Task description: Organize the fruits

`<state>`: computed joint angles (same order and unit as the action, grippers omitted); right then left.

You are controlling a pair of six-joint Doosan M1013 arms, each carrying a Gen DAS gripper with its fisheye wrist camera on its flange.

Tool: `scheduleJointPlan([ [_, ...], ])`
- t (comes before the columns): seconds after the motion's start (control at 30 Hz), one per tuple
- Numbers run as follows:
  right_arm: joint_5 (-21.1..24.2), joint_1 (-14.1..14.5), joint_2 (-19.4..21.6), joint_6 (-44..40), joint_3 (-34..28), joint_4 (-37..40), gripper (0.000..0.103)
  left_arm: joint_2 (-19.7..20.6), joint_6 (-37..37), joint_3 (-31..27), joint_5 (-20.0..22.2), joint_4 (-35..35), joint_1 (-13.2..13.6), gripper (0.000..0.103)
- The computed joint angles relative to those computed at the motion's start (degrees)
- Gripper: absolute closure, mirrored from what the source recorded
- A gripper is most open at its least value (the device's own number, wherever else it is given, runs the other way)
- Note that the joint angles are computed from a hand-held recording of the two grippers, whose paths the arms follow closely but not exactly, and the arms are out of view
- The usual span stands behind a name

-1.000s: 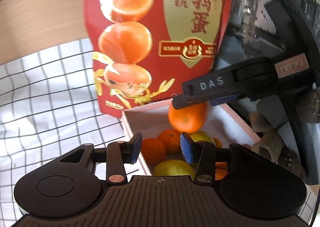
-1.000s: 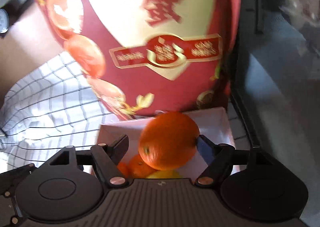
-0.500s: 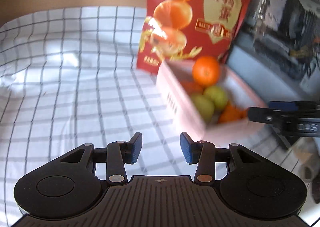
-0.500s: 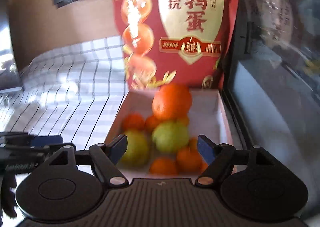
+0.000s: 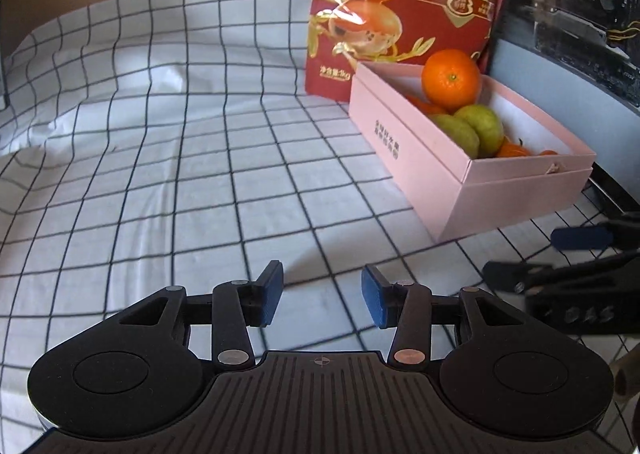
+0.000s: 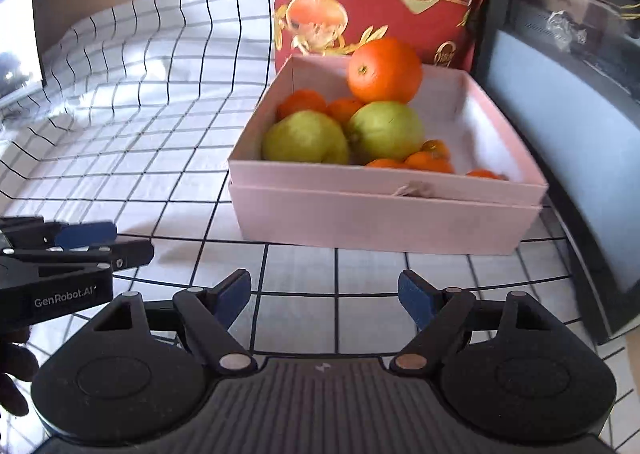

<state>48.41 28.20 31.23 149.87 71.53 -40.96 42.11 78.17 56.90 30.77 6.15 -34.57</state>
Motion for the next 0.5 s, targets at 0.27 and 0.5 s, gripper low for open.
scheduleJointPlan([
  [0.27, 2.0, -0.4, 1.1, 6.7, 0.0, -3.3, 0.0, -0.1, -7.2, 1.7, -4.0, 9.3, -1.3, 0.045],
  [0.5, -1.1, 0.3, 0.8, 16.5, 3.4, -14.2, 0.0, -0.2, -7.9, 2.1, -4.7, 10.1, -1.3, 0.044],
])
